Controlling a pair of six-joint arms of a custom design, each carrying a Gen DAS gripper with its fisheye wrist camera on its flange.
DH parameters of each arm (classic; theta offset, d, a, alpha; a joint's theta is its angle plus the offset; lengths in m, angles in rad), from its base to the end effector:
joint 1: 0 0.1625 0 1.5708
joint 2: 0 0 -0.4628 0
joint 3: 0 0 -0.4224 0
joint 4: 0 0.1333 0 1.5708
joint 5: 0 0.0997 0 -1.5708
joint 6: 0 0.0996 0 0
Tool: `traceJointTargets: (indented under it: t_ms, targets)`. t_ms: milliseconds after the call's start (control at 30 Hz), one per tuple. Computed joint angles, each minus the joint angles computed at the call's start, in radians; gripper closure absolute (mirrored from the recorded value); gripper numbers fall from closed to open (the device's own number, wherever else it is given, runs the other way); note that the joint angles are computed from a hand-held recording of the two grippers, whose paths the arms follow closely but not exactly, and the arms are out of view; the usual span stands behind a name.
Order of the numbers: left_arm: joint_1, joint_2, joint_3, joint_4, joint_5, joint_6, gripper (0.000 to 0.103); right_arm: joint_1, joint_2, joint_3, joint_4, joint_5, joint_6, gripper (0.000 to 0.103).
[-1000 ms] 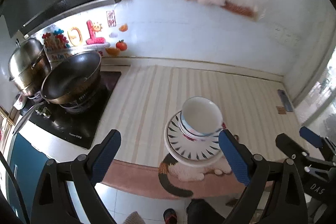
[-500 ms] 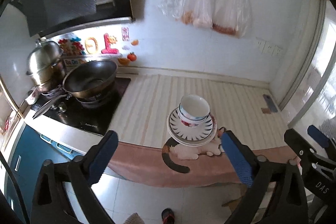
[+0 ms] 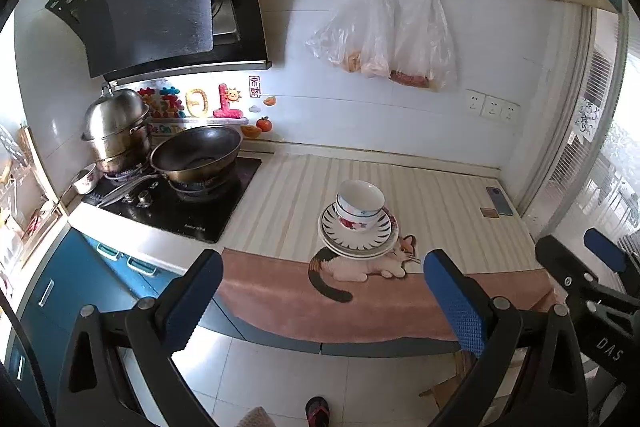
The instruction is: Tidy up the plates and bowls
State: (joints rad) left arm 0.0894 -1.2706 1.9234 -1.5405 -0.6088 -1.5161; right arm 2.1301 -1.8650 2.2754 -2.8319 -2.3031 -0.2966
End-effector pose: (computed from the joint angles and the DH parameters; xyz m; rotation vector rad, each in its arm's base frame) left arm -0.4925 -0.2600 0.2409 0.3678 2.1941 -1.0826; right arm 0.2553 -0.2821 0.4630 0.5881 -2.2473 1.1428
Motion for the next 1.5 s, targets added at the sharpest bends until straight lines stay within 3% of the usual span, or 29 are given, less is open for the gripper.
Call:
traceJointTargets:
  t_ms: [300, 633, 1500]
  targets:
    - [-0.054, -0.025, 0.008, 0.093, -0.016, -0.098, 0.000, 0.073, -0.087, 0.029, 0.075, -0.034, 0.047, 0.005]
    - [-0.063, -0.025, -0.001, 0.183, -0.022, -0.161, 0.000, 0.063, -0.088, 0.027, 0.087, -0.004, 0.043, 0.004]
    - [-0.052, -0.049, 0.018, 0.170, -0.026, -0.170, 0.000, 0.039, -0.044, 0.024, 0.070, 0.009, 0.037, 0.004]
